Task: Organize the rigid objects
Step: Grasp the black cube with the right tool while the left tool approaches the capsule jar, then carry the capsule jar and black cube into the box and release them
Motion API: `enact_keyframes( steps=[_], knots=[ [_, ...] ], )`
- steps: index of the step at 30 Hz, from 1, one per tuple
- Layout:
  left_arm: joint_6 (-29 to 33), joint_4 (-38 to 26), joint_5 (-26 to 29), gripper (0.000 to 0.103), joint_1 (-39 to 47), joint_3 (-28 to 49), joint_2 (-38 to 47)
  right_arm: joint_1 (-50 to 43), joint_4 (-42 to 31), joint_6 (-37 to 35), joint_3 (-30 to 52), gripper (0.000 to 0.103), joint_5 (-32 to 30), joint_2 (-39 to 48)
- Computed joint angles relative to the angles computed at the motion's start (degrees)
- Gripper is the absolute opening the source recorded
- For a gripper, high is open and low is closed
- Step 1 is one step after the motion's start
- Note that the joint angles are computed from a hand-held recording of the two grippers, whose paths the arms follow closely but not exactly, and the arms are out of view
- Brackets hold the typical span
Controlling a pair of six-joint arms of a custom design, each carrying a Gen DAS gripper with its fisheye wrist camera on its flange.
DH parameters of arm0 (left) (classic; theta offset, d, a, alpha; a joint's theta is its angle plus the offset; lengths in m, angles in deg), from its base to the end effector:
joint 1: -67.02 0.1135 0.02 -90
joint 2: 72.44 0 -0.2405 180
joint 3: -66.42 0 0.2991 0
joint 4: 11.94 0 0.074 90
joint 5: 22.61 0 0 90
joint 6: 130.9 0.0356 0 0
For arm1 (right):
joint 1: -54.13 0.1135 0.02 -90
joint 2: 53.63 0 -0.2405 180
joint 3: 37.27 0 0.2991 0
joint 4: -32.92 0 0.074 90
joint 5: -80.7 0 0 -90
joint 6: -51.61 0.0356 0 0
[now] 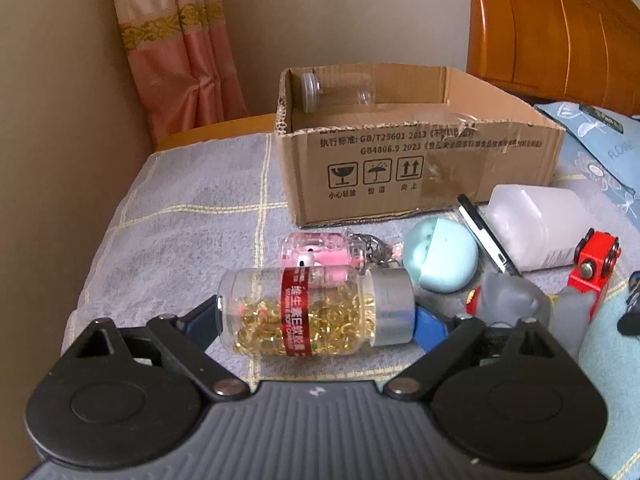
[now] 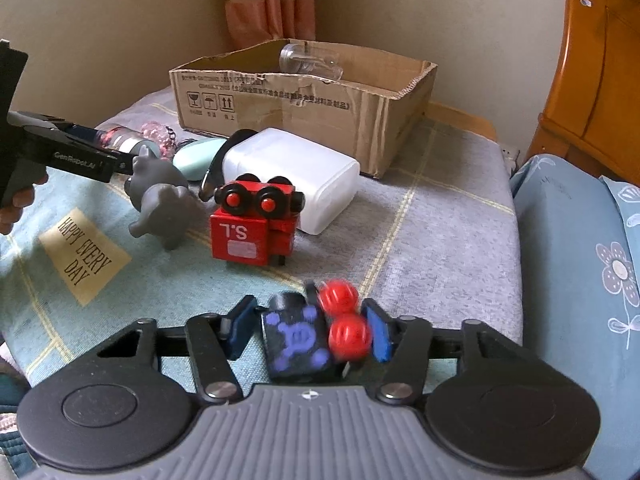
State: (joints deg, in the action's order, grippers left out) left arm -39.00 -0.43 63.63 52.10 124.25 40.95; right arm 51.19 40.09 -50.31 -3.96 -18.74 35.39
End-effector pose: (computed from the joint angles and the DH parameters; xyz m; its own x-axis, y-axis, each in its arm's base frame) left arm 0.3517 -0.0913 0.0114 -0.6645 0.2113 -0.7168 0.2335 0.9699 0.0694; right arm 0.2566 -0.0073 0.0251 -0.7203 -0.1670 -0.6732 -0.2112 0.9773 -0.0165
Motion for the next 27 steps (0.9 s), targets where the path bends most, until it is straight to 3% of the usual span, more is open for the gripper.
enact_keyframes(
  steps=[19,27],
  knots=[
    [11.14,-18.58,4.00,0.093,1.58,0.85,-11.95,-0.76,-16.47,-3.19,2.70,0.056,-1.18,-10.74],
    [13.29,-24.10,6.50,0.093,0.53,4.95,-15.19,-0.52,-20.53,-3.23,8.15,0.056,-2.31,-12.46]
  ],
)
